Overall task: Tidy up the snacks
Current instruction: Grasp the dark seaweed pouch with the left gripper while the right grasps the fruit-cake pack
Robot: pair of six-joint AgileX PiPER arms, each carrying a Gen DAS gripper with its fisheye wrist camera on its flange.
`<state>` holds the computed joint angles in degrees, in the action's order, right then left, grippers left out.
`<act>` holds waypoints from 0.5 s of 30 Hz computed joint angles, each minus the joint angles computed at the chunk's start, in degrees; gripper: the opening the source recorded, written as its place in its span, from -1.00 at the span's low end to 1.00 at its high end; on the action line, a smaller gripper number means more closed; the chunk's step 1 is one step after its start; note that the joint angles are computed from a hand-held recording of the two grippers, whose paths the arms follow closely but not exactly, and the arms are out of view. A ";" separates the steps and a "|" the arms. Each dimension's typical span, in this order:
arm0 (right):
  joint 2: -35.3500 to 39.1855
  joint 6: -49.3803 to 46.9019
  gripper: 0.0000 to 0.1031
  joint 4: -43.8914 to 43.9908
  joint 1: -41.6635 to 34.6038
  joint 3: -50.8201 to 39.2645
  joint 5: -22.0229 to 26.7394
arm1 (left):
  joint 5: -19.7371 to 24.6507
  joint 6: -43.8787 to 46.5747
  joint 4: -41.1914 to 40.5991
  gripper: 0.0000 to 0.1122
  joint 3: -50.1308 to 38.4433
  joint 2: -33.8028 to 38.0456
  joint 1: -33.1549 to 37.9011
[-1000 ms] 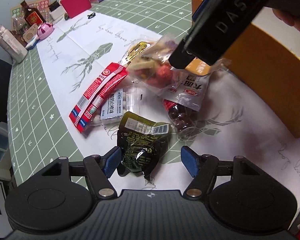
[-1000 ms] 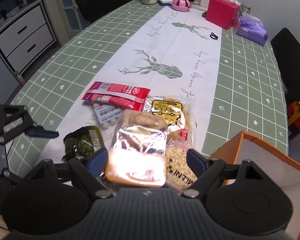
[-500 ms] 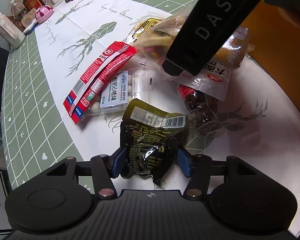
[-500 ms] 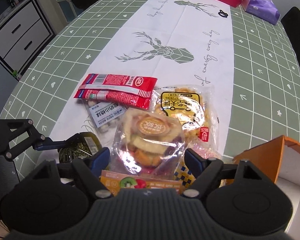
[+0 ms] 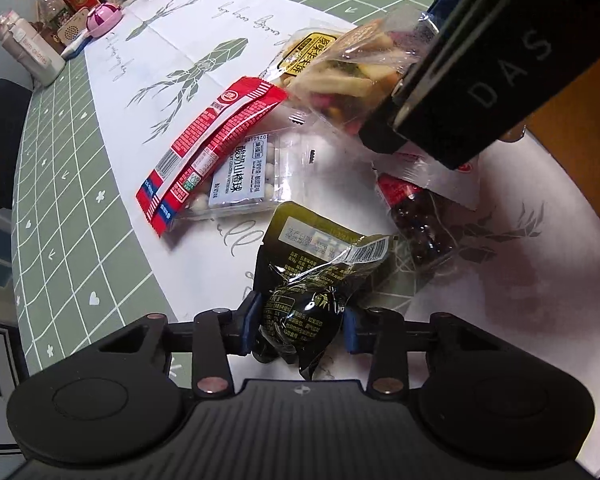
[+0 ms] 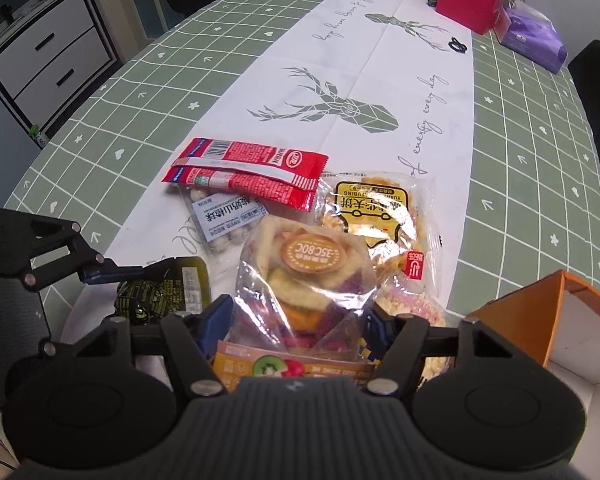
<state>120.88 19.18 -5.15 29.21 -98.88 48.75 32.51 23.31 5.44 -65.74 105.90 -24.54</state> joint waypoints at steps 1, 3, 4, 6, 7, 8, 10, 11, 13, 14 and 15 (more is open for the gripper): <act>-0.52 -0.07 0.25 0.05 0.16 0.35 0.03 | -0.03 -0.28 0.13 -0.20 0.56 -0.84 -0.09; -1.57 0.19 0.25 -0.28 0.63 1.11 0.17 | 0.43 -1.00 0.62 -0.21 1.36 -2.55 -0.37; -2.16 0.48 0.24 -0.59 0.93 1.57 0.20 | 0.87 -1.57 1.00 -0.21 1.68 -3.45 -0.61; -3.63 1.07 0.24 -0.95 1.44 2.87 0.02 | 1.77 -2.98 1.88 -0.21 2.28 -5.29 -1.15; -4.53 1.32 0.23 -0.98 1.69 3.68 -0.08 | 2.18 -3.69 2.26 -0.21 2.56 -6.12 -1.46; -5.53 1.43 0.23 -0.99 1.93 4.57 -0.21 | 2.73 -4.05 2.31 -0.21 2.91 -7.14 -1.67; -7.98 1.88 0.23 -1.37 2.59 6.73 -0.44 | 3.81 -4.34 1.79 -0.21 3.66 -9.28 -1.89; -9.28 2.15 0.22 -1.71 2.94 7.78 -0.49 | 4.34 -4.27 1.46 -0.21 4.08 -10.44 -1.98; -12.04 2.67 0.22 -2.40 3.64 10.09 -0.78 | 5.17 -4.98 1.69 -0.21 4.68 -12.44 -2.75; -13.53 2.95 0.22 -2.77 4.02 11.28 -0.88 | 5.36 -5.54 2.13 -0.21 5.12 -13.53 -3.25; -15.03 3.13 0.22 -3.14 4.37 12.52 -1.07 | 5.26 -6.40 2.87 -0.21 5.70 -14.68 -4.05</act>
<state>105.85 22.31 -8.29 33.58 -86.36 47.67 37.78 16.91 8.31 -60.05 91.22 -28.59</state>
